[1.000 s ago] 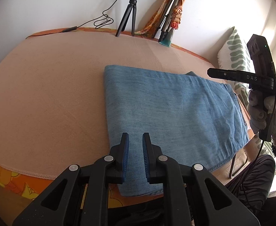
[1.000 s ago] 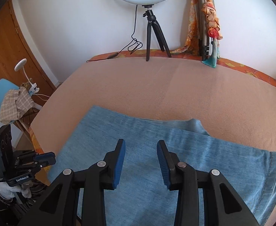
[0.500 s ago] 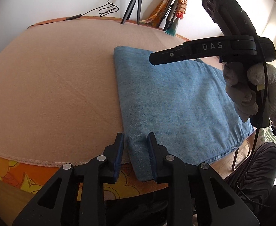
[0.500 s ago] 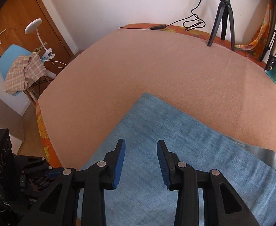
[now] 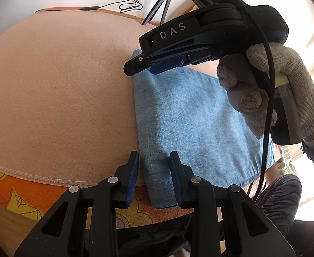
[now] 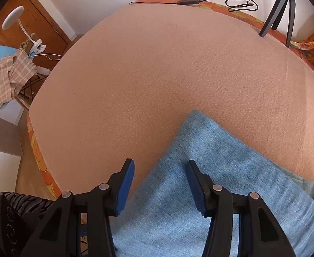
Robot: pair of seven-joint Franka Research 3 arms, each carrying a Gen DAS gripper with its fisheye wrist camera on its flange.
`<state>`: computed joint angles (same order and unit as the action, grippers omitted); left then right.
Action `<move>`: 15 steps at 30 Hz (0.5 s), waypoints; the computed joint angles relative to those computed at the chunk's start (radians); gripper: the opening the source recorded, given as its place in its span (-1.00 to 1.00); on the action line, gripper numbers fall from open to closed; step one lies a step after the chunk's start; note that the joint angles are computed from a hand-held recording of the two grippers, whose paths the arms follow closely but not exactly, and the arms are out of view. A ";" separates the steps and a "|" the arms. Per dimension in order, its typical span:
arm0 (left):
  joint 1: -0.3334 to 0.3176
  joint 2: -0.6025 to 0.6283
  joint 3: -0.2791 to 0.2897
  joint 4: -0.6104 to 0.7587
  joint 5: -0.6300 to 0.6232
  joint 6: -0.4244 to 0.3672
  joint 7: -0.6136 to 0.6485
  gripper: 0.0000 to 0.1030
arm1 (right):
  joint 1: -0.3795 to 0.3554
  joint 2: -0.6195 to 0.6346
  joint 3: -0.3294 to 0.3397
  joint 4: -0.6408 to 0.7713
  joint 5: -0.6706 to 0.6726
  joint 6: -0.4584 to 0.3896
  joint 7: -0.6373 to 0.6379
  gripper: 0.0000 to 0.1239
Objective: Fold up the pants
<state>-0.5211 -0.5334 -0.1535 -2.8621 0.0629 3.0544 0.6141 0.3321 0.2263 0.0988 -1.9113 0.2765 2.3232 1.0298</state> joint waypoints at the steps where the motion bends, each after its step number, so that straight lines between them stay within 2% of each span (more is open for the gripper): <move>1: -0.034 0.004 0.038 -0.013 -0.022 0.037 0.006 -0.48 | 0.009 0.008 -0.004 0.011 -0.027 -0.005 0.025 -0.16; 2: -0.055 0.005 0.059 -0.020 -0.036 0.057 0.005 -0.52 | 0.016 0.018 -0.008 0.027 -0.050 -0.018 0.048 -0.16; 3: -0.052 0.002 0.056 -0.022 -0.035 0.062 0.002 -0.52 | 0.023 0.028 -0.010 0.042 -0.071 -0.031 0.070 -0.16; 9: -0.001 0.000 -0.012 0.013 0.029 0.070 0.008 -0.52 | 0.054 0.077 -0.017 0.111 -0.170 -0.091 0.145 -0.11; 13: -0.009 0.003 -0.003 0.010 0.036 0.110 -0.006 -0.53 | 0.065 0.076 -0.017 0.105 -0.206 -0.086 0.159 -0.10; 15: -0.013 0.002 0.004 0.008 0.044 0.127 -0.008 -0.53 | 0.073 0.068 -0.018 0.086 -0.233 -0.058 0.166 -0.18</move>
<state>-0.5342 -0.5316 -0.1494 -2.8541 0.1069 3.1812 0.6066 0.4051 0.2939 0.0804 -1.8255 0.0439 2.2652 1.1956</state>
